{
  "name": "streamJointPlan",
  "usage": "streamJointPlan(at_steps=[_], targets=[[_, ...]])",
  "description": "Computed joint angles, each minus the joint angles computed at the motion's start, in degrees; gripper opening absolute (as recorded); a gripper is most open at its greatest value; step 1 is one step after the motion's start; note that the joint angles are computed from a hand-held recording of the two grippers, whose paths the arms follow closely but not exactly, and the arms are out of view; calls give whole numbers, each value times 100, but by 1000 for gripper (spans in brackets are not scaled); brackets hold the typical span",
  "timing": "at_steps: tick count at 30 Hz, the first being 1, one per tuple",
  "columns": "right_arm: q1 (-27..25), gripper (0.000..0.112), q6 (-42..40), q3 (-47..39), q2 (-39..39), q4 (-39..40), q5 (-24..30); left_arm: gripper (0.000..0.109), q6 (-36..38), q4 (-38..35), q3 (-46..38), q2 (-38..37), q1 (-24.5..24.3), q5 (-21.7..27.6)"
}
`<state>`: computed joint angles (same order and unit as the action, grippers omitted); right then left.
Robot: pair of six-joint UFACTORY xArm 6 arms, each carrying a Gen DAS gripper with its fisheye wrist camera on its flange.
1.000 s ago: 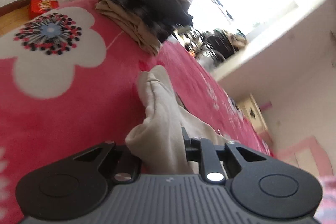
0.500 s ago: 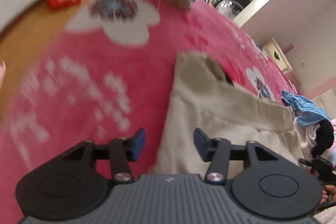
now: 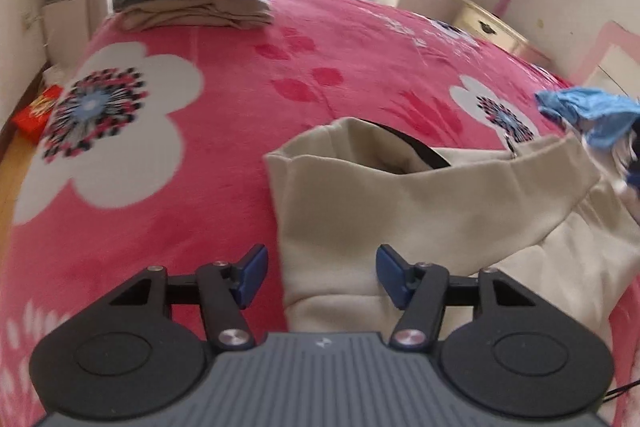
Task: Fold clothes
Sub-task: 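Grasp the beige hoodie corner with the left gripper and lift it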
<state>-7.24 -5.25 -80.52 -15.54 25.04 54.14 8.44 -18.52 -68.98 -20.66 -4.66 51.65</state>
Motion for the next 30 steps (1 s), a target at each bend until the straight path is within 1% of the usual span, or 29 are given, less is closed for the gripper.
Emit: streamJointPlan(at_steps=[1,4,6,8,10,11,14,15,16,19,20,21,22,24,25,26,27,30], targets=[[68,61,-153,-222,262,-44,-3,57,68,-21,38,0,-36,-71],[237,61,-165,-757,745,-427,203,57,177,-54,102,26,-105,-205],[372,61,-440,-966,919,-362,221,54,179,-71,110,28,-97,-190],[587,61,-1266,-1131,1069,-6,148,51,205,-127,94,64,-68,-188],[832,61,-2148,-1286,1202,148,206,47,195,-173,95,90,-39,-231],[929,61,-2420,-1372,1276,143,323,43,184,-217,124,80,-25,-281],[1221,60,-3195,-1721,1560,79,713,24,239,-417,205,22,6,-429],[1272,60,-3331,-1866,1677,142,878,20,271,-427,246,-21,-5,-503],[1329,59,-3477,-2026,1804,247,1042,19,329,-483,258,-44,-4,-520],[1503,59,-3888,-2511,2180,606,1469,19,465,-646,243,-59,19,-491],[1566,59,-3977,-2672,2312,746,1571,24,515,-717,222,-42,34,-455],[1628,59,-4062,-2845,2451,883,1677,35,550,-781,190,-8,55,-400],[1711,59,-4135,-3022,2606,953,1754,38,562,-842,176,27,68,-366],[1842,59,-4179,-3398,2936,1040,1942,37,550,-820,213,37,16,-465],[1911,59,-4148,-3564,3091,1058,2010,34,544,-808,231,43,-11,-515],[1977,59,-4114,-3742,3254,1077,2082,22,610,-865,262,-4,-23,-596],[2019,59,-4083,-3896,3375,1098,2158,13,678,-925,292,-51,-35,-676],[2102,59,-4048,-4235,3622,1291,2307,8,892,-1113,373,-183,-75,-913]])
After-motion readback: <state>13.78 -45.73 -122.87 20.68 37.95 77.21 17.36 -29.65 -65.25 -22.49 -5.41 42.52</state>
